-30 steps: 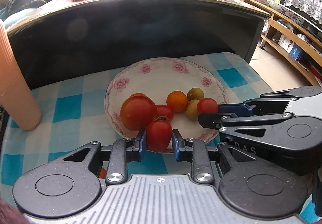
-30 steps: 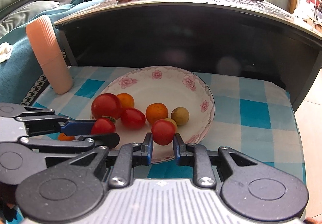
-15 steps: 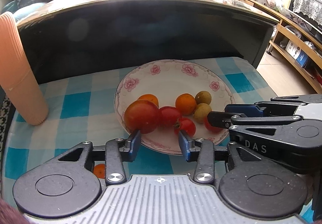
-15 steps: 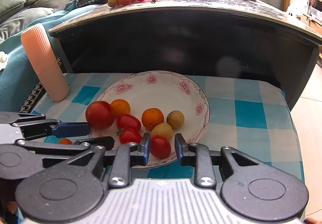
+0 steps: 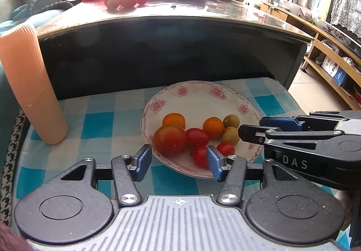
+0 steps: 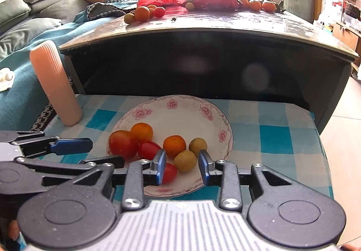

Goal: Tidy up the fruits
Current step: 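Move both open tools back from the plate to the last fruits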

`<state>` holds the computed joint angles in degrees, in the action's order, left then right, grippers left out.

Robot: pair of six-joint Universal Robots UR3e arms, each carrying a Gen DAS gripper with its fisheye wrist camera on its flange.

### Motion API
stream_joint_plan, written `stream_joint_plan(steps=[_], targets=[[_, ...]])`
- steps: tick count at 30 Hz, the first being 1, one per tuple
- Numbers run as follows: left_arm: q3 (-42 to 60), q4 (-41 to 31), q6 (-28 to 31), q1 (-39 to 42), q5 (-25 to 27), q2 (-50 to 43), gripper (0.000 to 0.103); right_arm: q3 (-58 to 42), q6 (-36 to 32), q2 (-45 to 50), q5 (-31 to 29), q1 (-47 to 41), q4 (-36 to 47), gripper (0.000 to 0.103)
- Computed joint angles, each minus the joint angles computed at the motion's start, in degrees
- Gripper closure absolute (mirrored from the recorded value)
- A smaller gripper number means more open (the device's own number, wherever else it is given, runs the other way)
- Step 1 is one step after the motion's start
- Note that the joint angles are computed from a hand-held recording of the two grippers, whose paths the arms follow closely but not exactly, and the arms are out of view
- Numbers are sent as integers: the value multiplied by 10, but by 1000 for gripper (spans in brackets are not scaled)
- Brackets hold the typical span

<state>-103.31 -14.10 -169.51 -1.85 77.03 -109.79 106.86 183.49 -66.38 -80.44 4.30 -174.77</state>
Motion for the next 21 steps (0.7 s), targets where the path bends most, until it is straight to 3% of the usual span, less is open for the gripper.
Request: stream_joint_plan(steps=[21], targets=[[-74,-3,33,51,-29,73,41,1,10,-16,-16,43,-3,69]])
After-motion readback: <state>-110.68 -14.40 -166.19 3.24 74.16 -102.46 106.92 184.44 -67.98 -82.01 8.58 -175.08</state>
